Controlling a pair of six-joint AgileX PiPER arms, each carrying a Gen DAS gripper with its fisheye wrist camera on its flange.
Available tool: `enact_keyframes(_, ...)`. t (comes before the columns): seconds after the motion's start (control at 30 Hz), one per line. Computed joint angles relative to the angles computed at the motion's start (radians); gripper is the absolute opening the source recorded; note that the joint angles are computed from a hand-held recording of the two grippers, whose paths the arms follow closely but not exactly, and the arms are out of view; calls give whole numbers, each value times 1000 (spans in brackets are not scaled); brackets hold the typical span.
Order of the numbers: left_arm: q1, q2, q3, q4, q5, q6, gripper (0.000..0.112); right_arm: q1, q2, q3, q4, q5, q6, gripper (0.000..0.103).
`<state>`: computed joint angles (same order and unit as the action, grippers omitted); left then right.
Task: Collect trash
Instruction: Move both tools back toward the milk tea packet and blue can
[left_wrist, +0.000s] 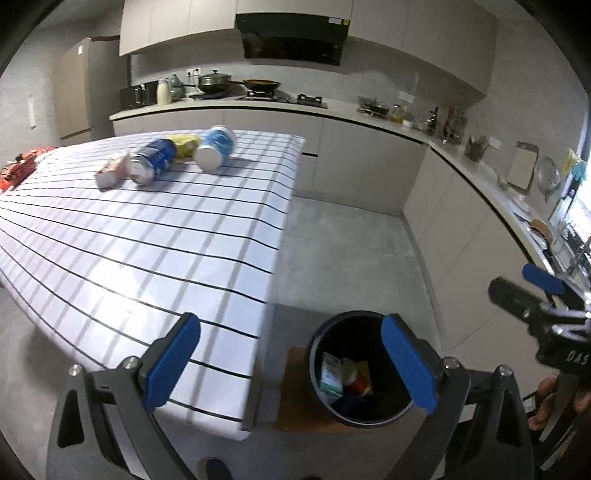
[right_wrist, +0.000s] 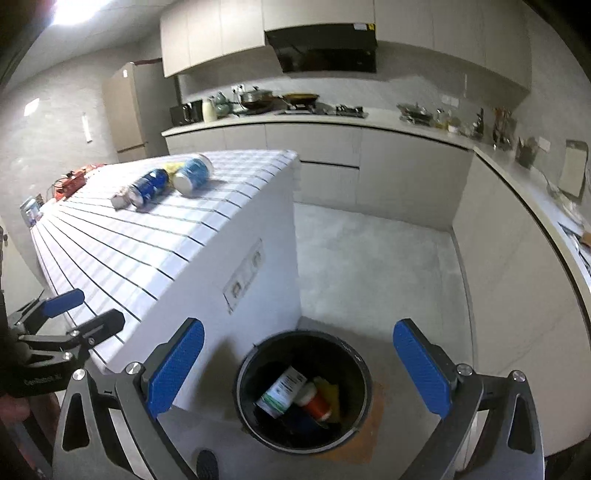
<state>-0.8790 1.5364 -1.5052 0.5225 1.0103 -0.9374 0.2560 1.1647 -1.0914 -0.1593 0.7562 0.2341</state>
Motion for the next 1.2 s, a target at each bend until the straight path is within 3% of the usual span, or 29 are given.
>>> enact_keyframes(0.37, 155, -124, 104, -19, -52, 69, 99, 199, 113, -148, -146, -19, 202, 103)
enact_keyframes(0.67, 466, -181, 143, -210, -168, 343, 99, 336, 309, -407, -245, 84, 351, 103)
enact_keyframes(1.0, 838, -80, 57, -555, -252, 781, 99, 444, 684, -918, -296, 240, 410, 103)
enact_keyframes(1.2, 982, 28, -39, -689, -253, 964, 99, 475, 1016, -1449, -271, 425, 340, 103)
